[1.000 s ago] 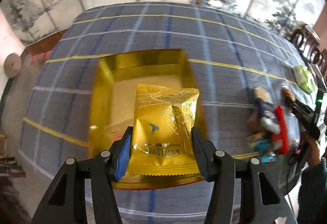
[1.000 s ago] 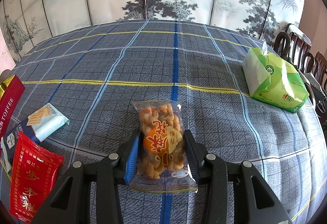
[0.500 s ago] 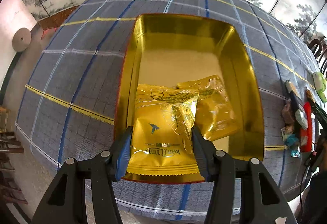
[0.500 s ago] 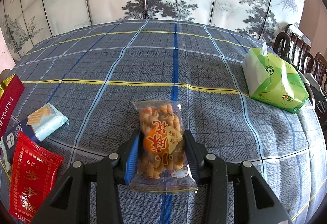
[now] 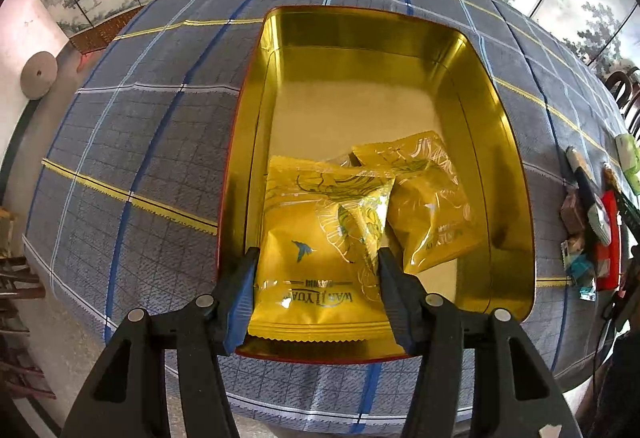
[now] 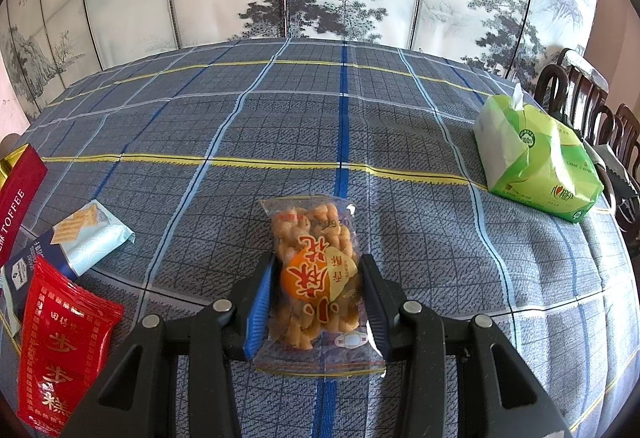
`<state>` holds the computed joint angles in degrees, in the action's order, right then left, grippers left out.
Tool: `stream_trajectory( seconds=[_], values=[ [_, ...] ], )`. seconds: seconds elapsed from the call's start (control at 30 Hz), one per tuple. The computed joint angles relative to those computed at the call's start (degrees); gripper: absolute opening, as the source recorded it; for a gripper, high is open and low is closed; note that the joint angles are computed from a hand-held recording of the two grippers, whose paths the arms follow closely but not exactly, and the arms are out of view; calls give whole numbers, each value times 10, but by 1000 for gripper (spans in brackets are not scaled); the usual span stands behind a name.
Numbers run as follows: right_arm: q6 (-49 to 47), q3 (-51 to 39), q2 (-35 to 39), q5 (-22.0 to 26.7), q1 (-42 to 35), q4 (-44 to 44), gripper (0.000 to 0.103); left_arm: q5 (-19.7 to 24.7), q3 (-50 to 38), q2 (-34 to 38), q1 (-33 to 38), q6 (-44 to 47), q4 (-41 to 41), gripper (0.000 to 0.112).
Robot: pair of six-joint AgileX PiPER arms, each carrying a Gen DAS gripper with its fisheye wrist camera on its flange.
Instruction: Organize snacks
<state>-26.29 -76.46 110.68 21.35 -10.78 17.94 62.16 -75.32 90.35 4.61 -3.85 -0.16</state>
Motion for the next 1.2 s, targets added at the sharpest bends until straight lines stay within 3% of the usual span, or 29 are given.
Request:
stream_trajectory(
  seconds=[0.27, 0.43, 0.6, 0.9, 1.2],
  values=[
    [55, 1, -4, -3, 5, -46, 41, -8, 7, -4, -7, -3, 10, 58],
    [102, 5, -9, -4, 13, -94, 41, -22, 20, -16, -22, -8, 17, 71],
    [150, 9, -13, -4, 21, -130, 40, -38, 34, -33, -45, -32, 53, 76],
    [234, 31, -48, -2, 43, -183, 40, -59, 47, -60, -40, -46, 48, 77],
    [227, 41, -124, 32, 93, -144, 40, -73, 73, -98, -32, -53, 41, 77]
  ],
)
